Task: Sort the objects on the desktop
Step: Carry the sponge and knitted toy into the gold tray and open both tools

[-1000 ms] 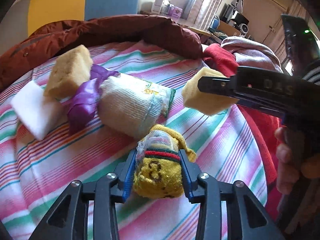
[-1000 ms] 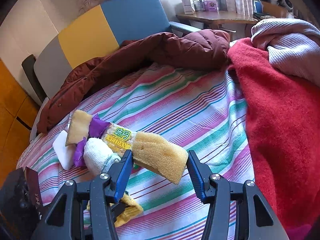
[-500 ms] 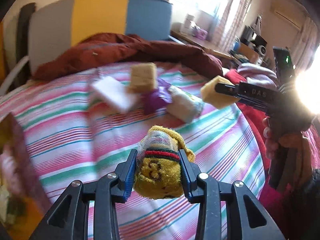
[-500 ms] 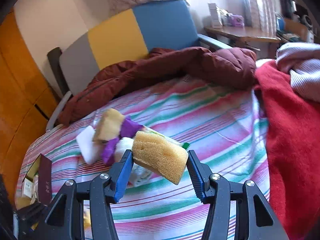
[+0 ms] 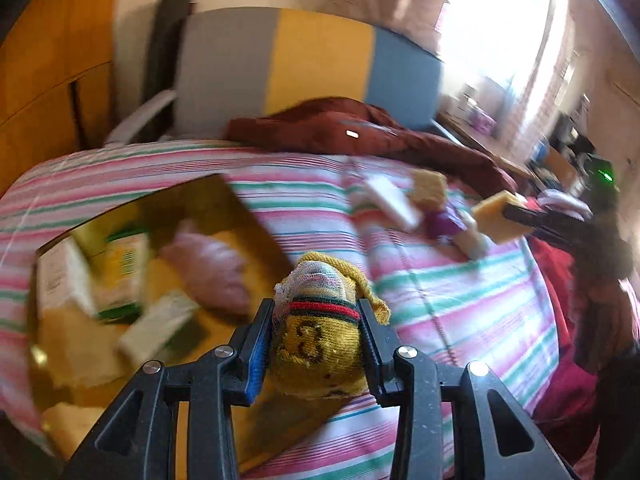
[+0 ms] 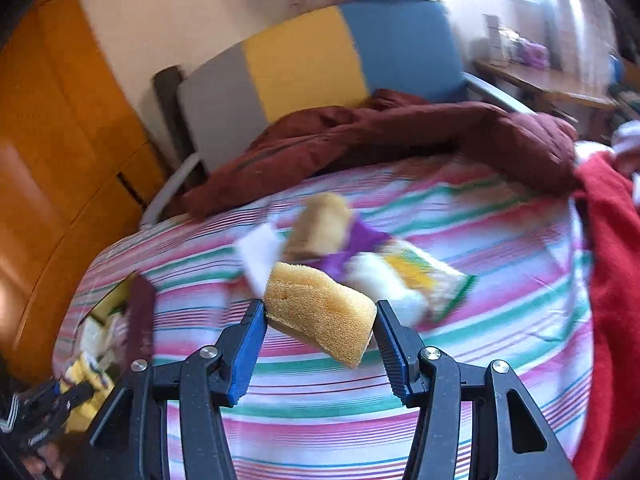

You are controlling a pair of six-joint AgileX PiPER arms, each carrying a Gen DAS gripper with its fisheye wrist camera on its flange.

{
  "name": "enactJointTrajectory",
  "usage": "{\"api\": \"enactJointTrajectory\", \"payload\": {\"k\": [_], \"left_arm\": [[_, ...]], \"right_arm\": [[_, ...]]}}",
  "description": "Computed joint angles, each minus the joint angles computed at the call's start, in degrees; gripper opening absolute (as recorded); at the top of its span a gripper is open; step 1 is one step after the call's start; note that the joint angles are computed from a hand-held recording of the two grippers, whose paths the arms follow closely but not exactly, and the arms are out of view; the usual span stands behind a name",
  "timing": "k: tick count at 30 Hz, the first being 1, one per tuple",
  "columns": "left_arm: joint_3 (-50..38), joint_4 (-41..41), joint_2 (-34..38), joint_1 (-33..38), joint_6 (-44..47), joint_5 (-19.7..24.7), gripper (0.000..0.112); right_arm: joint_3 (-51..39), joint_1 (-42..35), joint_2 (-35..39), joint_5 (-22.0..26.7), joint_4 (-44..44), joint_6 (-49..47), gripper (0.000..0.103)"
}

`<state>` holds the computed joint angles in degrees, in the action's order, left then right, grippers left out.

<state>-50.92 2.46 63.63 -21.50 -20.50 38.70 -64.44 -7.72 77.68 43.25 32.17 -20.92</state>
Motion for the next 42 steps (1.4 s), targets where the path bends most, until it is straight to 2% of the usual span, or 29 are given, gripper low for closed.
{"api": "enactJointTrajectory", "payload": {"k": [4, 9, 15, 17, 19, 21, 22, 26, 33, 37, 42], "left_arm": [[1.71, -5.06, -3.15, 9.92, 7.06, 0.69, 0.039], [1.05, -11.33, -2.93, 22.78, 17.01, 1.46, 0.039], [-3.47, -16.10, 2.99, 33.14, 24.15, 2.33, 0.043], [-4.17, -17.48, 3.99, 35.34, 25.83, 1.96, 0.048], [-4.99, -17.79, 4.89, 36.53, 26.28, 2.28, 0.048], [-5.31, -19.41, 5.17, 37.96, 27.34, 2.78, 0.051], [-4.98, -21.13, 4.75, 39.23, 29.06, 3.10, 0.052], [-2.74, -23.75, 2.33, 42.43, 31.99, 3.72, 0.052], [1.09, -26.23, -3.15, 45.11, 33.76, 4.77, 0.052], [2.12, -21.66, -6.48, 41.52, 30.20, 4.35, 0.052], [2.65, -16.16, -9.49, 36.34, 25.02, 4.51, 0.052]], "right_arm": [[-1.23, 9.30, -2.06, 0.05, -3.27, 5.43, 0.055], [-4.10, 22.14, -1.38, -0.29, -5.04, 11.48, 0.055], [-12.34, 34.35, 6.44, -1.17, -4.41, 17.19, 0.055], [-15.96, 37.06, 9.86, -1.52, -3.84, 18.78, 0.055], [-20.53, 39.42, 13.86, -1.68, -2.58, 20.06, 0.055], [-25.97, 40.97, 18.38, -1.19, -1.85, 21.97, 0.061], [-28.32, 41.63, 20.22, -0.70, -1.88, 23.06, 0.068], [-33.74, 43.79, 24.50, -0.37, -2.44, 25.26, 0.075], [-27.94, 45.18, 21.36, -2.51, -5.88, 27.57, 0.087], [-22.58, 45.28, 18.18, -4.57, -7.07, 28.37, 0.090], [-18.26, 46.53, 15.25, -6.02, -12.86, 32.61, 0.092]]}}
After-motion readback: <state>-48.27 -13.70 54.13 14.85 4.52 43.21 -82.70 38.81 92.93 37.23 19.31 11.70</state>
